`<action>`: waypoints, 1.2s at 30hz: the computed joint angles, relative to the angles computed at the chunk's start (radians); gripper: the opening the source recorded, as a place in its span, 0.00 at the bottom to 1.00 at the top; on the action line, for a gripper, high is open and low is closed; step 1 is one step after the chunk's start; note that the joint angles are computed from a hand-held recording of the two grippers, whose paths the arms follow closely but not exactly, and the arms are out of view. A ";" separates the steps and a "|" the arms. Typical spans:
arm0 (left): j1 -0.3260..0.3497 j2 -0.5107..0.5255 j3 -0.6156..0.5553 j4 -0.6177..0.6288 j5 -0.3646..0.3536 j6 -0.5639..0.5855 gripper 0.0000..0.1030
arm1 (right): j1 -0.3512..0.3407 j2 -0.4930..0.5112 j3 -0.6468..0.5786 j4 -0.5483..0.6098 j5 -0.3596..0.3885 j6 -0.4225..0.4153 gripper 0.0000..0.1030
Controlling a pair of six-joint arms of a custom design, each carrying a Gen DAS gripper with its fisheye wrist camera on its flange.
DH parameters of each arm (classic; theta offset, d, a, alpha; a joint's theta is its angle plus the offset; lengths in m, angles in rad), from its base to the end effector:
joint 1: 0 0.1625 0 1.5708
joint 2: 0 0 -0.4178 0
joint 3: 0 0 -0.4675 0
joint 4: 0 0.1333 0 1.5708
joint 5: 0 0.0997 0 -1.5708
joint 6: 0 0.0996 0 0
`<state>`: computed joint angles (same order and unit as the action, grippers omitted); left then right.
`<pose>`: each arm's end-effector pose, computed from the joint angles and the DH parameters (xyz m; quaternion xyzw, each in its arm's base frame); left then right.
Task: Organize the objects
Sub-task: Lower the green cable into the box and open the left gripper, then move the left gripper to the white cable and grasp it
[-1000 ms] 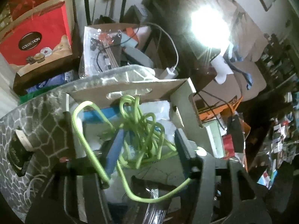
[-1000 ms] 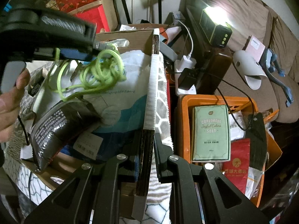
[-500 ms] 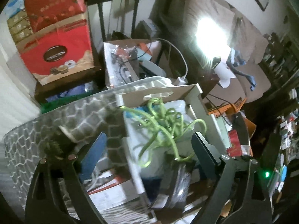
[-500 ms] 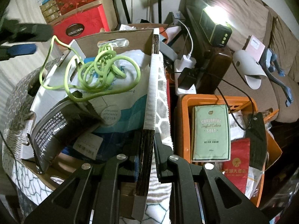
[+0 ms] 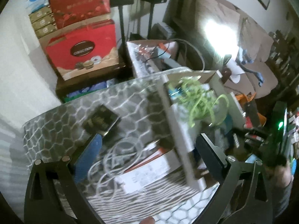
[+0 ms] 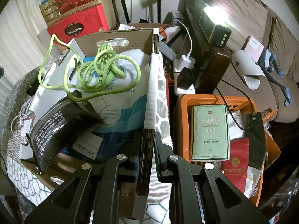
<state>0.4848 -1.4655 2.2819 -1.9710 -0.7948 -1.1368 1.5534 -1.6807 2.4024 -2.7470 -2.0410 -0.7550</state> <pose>-0.2827 -0.3784 0.1320 0.0551 0.9074 -0.2470 0.3356 0.0806 -0.4351 0.2329 0.2926 -0.9027 0.1175 0.2928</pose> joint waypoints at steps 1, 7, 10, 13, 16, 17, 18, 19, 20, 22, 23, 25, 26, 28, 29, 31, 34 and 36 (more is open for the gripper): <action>-0.003 -0.020 0.017 0.017 -0.003 -0.014 0.98 | 0.000 0.000 0.001 -0.002 -0.001 -0.002 0.12; 0.002 -0.151 0.121 0.070 -0.032 -0.081 0.98 | -0.004 0.000 0.000 -0.001 0.002 -0.002 0.12; 0.004 -0.201 0.158 0.104 -0.049 -0.118 0.98 | -0.008 0.000 -0.002 -0.001 0.004 -0.004 0.12; 0.010 -0.241 0.191 0.118 -0.062 -0.155 0.98 | -0.007 0.002 -0.002 -0.003 0.002 -0.005 0.12; 0.021 -0.271 0.218 0.106 -0.065 -0.179 0.98 | -0.009 0.000 -0.001 -0.006 0.002 -0.008 0.12; 0.024 -0.278 0.227 0.095 -0.065 -0.185 0.98 | -0.009 0.000 -0.001 -0.006 0.002 -0.008 0.12; 0.031 -0.282 0.234 0.077 -0.066 -0.188 0.98 | -0.009 0.001 -0.002 -0.006 0.002 -0.007 0.12; 0.038 -0.284 0.240 0.063 -0.067 -0.193 0.98 | -0.010 0.001 -0.001 -0.009 0.002 -0.007 0.12; 0.049 -0.283 0.246 0.043 -0.068 -0.201 0.98 | -0.010 0.003 -0.002 -0.012 0.001 -0.009 0.12; 0.072 -0.275 0.248 0.018 -0.075 -0.209 0.98 | -0.012 0.004 -0.002 -0.018 0.001 -0.012 0.12; 0.089 -0.266 0.246 0.007 -0.080 -0.212 0.98 | -0.014 0.004 -0.002 -0.017 0.003 -0.012 0.12; 0.116 -0.251 0.244 -0.008 -0.087 -0.214 0.98 | -0.012 0.004 0.001 -0.019 0.001 -0.011 0.12; 0.131 -0.242 0.243 -0.023 -0.091 -0.212 0.98 | -0.012 0.004 0.001 -0.019 0.001 -0.011 0.12; 0.152 -0.227 0.245 -0.052 -0.096 -0.201 0.98 | -0.011 0.006 0.000 -0.022 -0.003 -0.016 0.12; 0.161 -0.216 0.241 -0.053 -0.097 -0.201 0.97 | -0.012 0.006 0.001 -0.024 -0.003 -0.017 0.12; 0.165 -0.203 0.239 -0.051 -0.090 -0.200 0.94 | -0.013 0.008 0.000 -0.026 -0.005 -0.020 0.12; 0.156 -0.195 0.235 -0.030 -0.074 -0.205 0.82 | -0.012 0.010 0.001 -0.030 -0.006 -0.020 0.12; 0.148 -0.193 0.235 -0.030 -0.069 -0.188 0.67 | -0.012 0.014 -0.001 -0.034 -0.009 -0.024 0.12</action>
<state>0.6333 -1.6583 2.5169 -2.0013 -0.8634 -1.3245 1.5410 -1.6670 2.4013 -2.7807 -2.0501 -0.7786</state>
